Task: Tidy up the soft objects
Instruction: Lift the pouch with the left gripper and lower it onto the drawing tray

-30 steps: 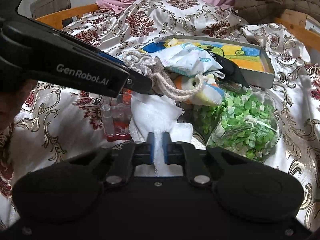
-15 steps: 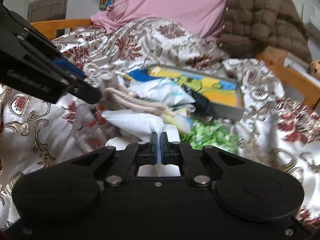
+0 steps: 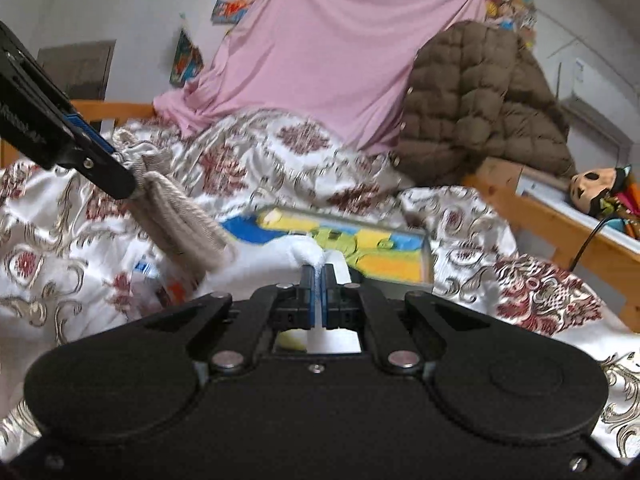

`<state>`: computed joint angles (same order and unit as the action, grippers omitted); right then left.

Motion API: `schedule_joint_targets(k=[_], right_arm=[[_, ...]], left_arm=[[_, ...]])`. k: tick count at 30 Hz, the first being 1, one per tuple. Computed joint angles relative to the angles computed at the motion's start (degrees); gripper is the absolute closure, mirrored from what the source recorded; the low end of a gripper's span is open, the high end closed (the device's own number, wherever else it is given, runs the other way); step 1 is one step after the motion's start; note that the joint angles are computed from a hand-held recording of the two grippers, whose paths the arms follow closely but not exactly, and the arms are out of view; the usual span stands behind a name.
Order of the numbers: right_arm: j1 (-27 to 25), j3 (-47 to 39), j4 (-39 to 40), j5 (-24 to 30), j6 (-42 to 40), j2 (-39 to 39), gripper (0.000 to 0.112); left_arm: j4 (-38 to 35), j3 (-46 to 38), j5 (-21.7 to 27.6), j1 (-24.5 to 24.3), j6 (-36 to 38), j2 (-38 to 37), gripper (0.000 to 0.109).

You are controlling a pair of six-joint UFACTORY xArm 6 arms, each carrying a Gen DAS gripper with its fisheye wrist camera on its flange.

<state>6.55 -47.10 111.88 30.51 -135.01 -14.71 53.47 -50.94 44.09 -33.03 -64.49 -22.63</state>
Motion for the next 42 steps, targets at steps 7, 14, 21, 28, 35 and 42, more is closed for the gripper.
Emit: schedule_joint_targets(k=[7, 14, 21, 28, 35, 42], right_arm=[[-0.79, -0.31, 10.93, 2.82, -7.76, -0.05, 0.112], [1.07, -9.92, 22.27, 2.84, -11.01, 8.12, 0.112], [4.38, -30.61, 25.92, -2.67, -4.94, 24.86, 0.112], [6.04, -53.31, 14.67, -9.55, 12.19, 44.09, 0.112], [6.91, -69.61, -13.07, -13.86, 43.87, 59.12, 0.112], [3.59, -95.34, -44.97, -0.43, 83.08, 78.56, 0.112]], left_arm=[[0.32, -3.37, -1.08, 1.81, -1.21, 0.24, 0.081], [3.62, -8.75, -5.44, 7.5, -4.79, 4.61, 0.081], [8.65, -17.58, -12.46, 14.97, -8.09, 15.79, 0.081], [14.6, -29.53, -19.35, 20.77, -16.69, 31.72, 0.081], [12.63, -43.04, -22.62, 22.98, -18.54, 47.71, 0.081], [4.25, -49.17, -20.91, 23.26, -12.28, 55.27, 0.081]])
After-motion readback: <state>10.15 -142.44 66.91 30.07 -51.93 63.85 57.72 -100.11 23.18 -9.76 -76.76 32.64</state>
